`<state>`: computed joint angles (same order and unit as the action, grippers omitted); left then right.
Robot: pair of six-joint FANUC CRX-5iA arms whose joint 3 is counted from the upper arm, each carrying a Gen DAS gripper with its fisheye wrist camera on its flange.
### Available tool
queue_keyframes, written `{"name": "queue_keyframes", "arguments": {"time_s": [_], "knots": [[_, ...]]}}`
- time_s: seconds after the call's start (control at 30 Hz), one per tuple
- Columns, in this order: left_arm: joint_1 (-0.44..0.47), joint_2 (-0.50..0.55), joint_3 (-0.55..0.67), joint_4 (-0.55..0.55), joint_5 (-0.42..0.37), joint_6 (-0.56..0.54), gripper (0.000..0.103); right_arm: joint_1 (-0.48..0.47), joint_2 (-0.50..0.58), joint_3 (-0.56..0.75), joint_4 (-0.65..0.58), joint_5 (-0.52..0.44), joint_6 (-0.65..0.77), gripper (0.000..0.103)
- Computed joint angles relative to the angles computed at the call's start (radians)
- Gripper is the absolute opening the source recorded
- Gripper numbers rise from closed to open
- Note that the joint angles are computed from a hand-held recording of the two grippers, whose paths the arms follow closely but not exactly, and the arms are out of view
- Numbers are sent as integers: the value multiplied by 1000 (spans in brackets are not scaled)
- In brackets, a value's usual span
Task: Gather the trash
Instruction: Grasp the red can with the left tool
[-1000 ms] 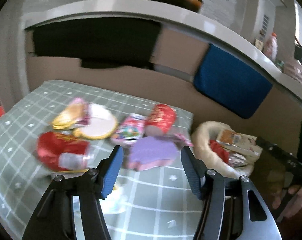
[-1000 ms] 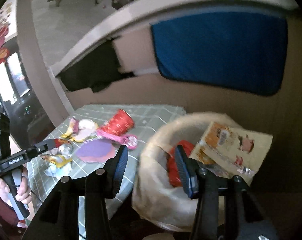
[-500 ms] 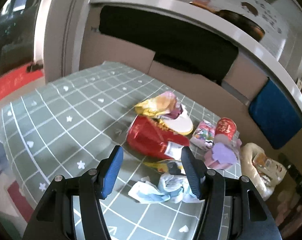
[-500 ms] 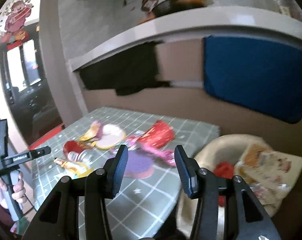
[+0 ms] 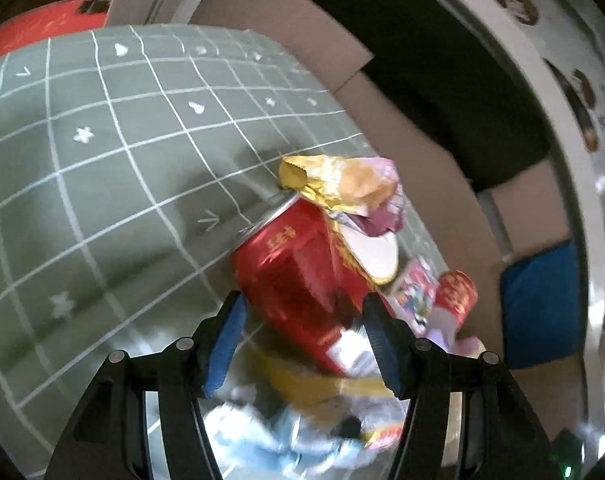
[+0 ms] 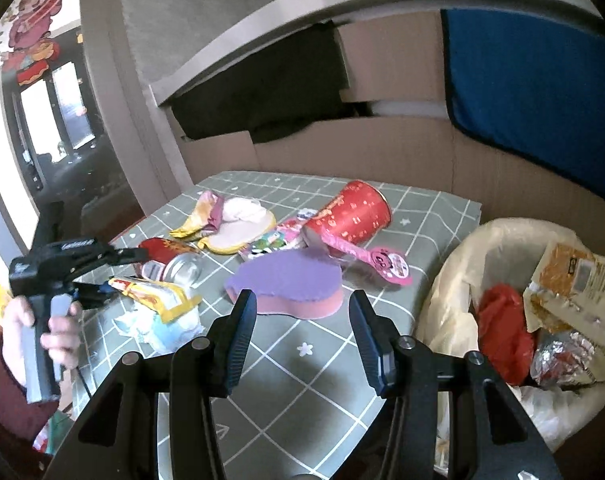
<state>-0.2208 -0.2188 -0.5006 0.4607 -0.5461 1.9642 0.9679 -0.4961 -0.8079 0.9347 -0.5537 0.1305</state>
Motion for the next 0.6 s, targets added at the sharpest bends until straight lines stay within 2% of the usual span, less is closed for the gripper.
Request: {"name": "queue_keyframes", "arguments": {"time_s": [0.1, 0.13, 0.23, 0.37, 0.47, 0.6], "knots": [[-13, 41, 32, -27, 24, 51, 61, -2, 8, -10, 31, -12, -13, 47], [-20, 53, 58, -72, 17, 100, 61, 0, 11, -13, 39, -19, -14, 47], [-33, 54, 85, -152, 19, 167, 51, 9, 20, -9, 19, -28, 12, 47], [-59, 1, 86, -237, 15, 150, 50, 6, 22, -10, -2, -9, 31, 47], [-72, -58, 61, -253, 29, 97, 50, -8, 29, -3, -26, 28, 38, 47], [-81, -135, 31, -262, 49, 44, 50, -11, 52, 33, -118, 80, 139, 47]]}}
